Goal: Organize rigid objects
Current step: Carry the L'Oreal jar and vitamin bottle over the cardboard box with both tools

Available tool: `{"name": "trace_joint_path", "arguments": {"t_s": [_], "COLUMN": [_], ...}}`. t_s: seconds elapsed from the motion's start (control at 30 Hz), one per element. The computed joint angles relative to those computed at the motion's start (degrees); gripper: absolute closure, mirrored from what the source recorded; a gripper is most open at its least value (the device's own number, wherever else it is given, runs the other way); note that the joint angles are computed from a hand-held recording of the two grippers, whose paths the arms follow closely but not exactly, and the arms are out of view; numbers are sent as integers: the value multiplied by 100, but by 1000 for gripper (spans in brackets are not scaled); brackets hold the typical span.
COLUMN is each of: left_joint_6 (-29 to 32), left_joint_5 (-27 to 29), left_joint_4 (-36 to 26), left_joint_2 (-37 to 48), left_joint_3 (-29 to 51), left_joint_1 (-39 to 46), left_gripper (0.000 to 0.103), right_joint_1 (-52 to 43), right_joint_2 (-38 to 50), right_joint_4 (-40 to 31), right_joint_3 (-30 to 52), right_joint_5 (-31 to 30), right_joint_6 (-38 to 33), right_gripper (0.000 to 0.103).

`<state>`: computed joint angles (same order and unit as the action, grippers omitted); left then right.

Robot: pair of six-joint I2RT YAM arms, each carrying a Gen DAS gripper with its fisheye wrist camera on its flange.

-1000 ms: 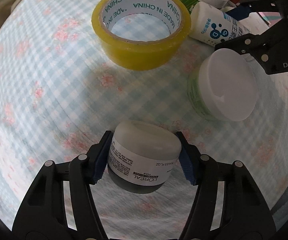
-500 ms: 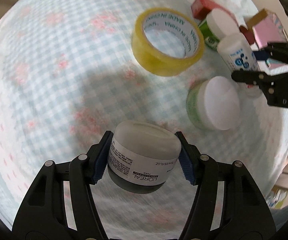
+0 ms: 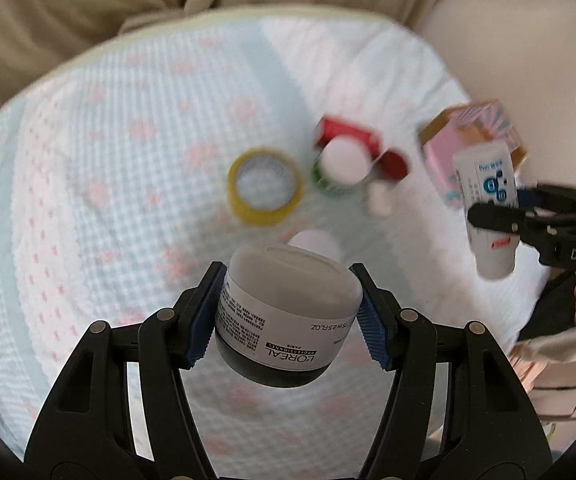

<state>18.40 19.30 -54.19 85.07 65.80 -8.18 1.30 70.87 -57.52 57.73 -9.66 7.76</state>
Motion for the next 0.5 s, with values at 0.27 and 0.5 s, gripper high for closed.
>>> {"name": "trace_joint_path", "arguments": {"t_s": [0.27, 0.5], "left_joint_6": [-1362, -3202], "left_joint_5": [-3, -1117], "left_joint_4": [-544, -203], "left_joint_2": [-667, -490], "left_joint_3": [770, 1454], "left_joint_1": [-1080, -2937], "left_gripper": [44, 44], "right_joint_1": [-1170, -4430], "right_joint_2": [-947, -551], "right_joint_4": [-1642, -2927], "right_joint_3": [1201, 2399], "right_joint_5": [-279, -1547], "right_joint_6": [-490, -3240], "right_gripper": [56, 56]}}
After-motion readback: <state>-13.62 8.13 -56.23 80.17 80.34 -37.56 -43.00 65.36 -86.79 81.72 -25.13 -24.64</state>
